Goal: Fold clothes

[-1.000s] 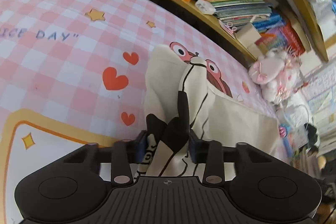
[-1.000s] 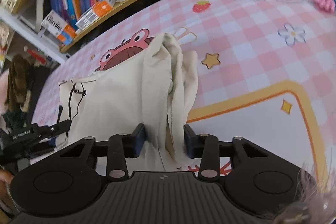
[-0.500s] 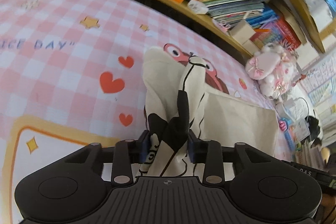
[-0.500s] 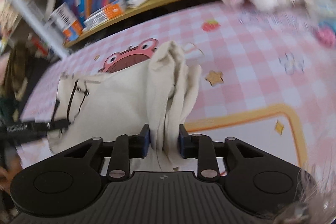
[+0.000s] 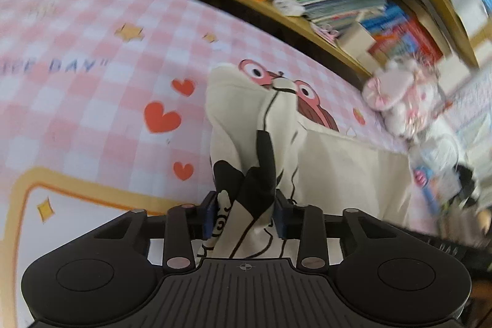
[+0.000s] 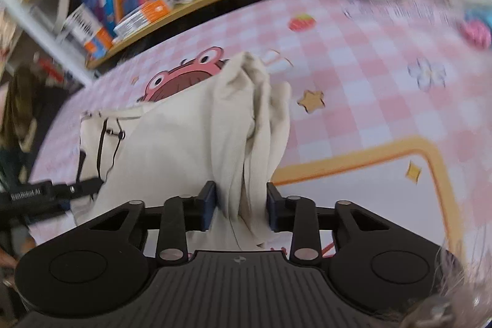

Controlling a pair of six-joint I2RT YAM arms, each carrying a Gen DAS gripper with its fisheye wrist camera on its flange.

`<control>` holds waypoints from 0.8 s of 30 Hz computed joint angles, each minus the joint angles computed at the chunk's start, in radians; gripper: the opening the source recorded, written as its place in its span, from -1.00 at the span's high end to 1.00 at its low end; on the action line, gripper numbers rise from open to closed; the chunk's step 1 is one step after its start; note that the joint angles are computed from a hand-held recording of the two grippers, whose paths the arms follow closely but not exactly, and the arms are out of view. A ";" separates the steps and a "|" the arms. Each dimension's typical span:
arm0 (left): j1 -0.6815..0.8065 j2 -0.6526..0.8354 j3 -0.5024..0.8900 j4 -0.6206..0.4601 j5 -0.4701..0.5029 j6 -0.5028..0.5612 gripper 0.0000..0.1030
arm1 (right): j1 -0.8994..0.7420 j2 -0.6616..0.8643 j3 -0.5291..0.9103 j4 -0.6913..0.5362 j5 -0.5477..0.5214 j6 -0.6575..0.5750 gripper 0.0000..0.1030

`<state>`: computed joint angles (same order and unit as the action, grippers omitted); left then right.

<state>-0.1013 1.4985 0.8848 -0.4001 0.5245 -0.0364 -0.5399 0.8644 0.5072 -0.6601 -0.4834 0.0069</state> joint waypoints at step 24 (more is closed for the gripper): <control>0.065 0.117 0.103 -0.097 0.114 -0.021 0.08 | -0.009 0.010 0.027 -0.032 0.021 0.008 0.14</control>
